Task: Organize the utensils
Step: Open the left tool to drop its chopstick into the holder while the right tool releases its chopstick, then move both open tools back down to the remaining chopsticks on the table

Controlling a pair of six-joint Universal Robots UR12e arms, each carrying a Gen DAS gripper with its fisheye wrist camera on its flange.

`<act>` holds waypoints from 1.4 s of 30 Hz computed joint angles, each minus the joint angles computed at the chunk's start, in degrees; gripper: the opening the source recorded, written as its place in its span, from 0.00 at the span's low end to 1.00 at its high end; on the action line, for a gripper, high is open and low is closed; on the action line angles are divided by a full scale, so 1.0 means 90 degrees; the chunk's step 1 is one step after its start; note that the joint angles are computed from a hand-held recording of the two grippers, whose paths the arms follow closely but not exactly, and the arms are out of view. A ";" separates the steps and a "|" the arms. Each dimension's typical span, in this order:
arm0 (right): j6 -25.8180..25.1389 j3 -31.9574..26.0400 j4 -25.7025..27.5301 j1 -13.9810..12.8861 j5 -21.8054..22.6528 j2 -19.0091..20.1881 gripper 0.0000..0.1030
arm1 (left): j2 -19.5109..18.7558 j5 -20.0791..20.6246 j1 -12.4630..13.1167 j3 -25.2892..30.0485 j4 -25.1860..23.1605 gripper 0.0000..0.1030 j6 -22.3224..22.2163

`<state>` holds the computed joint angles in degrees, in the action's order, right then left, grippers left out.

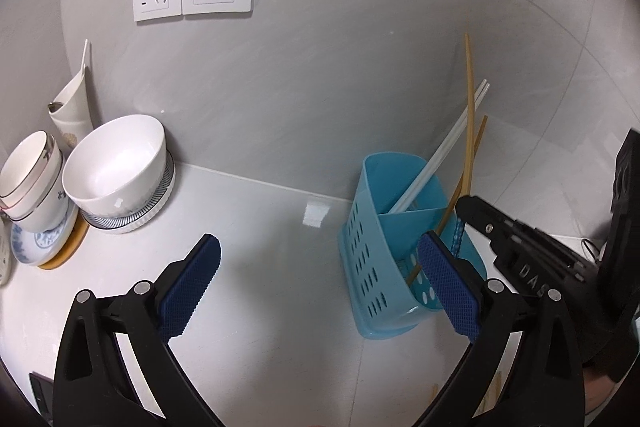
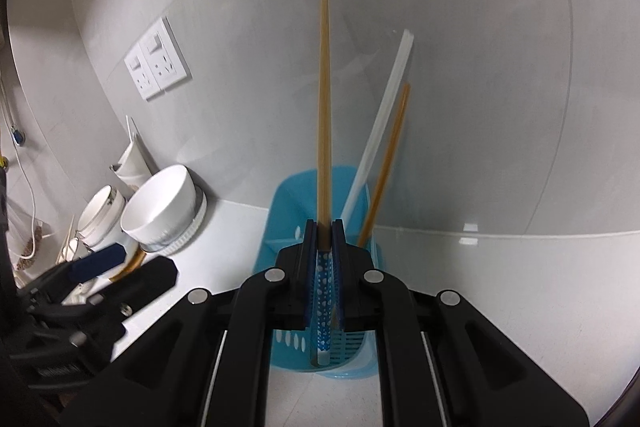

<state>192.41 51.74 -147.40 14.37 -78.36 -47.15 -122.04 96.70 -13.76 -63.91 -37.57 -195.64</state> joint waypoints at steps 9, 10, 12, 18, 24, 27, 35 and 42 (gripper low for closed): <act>-0.0092 0.0056 0.0205 0.0041 -0.0121 0.0017 0.08 | -0.0011 0.0175 0.0003 -0.0007 -0.0105 0.94 -0.0017; -0.0095 0.0047 0.0239 0.0042 -0.0132 0.0017 0.09 | -0.0009 0.0164 0.0009 -0.0012 -0.0115 0.94 -0.0033; -0.0112 0.0057 0.0261 0.0038 -0.0142 -0.0009 0.10 | -0.0006 0.0154 0.0015 -0.0014 -0.0125 0.94 -0.0042; -0.0221 0.0118 0.0261 0.0040 -0.0442 -0.0171 0.37 | -0.0011 0.0164 0.0016 0.0025 -0.0133 0.94 -0.0050; -0.0249 0.0371 0.0349 -0.0030 -0.0670 -0.0453 0.65 | 0.0005 0.0131 -0.0019 0.0064 -0.0199 0.94 -0.0027; -0.0227 0.0608 0.0396 -0.0088 -0.0707 -0.0643 0.76 | 0.0026 0.0074 -0.0053 0.0067 -0.0272 0.94 0.0018; -0.0053 0.1220 0.0584 -0.0163 -0.1237 -0.1108 0.92 | 0.0142 -0.0284 -0.0142 -0.0065 -0.0325 0.94 0.0035; 0.0096 0.1858 0.0805 -0.0253 -0.1596 -0.1565 0.92 | 0.0235 -0.0488 -0.0236 -0.0109 -0.0769 0.94 0.0156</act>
<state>193.27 68.47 -140.15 12.10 -92.73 -61.23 -119.92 92.31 -15.89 -64.89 -44.49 -194.24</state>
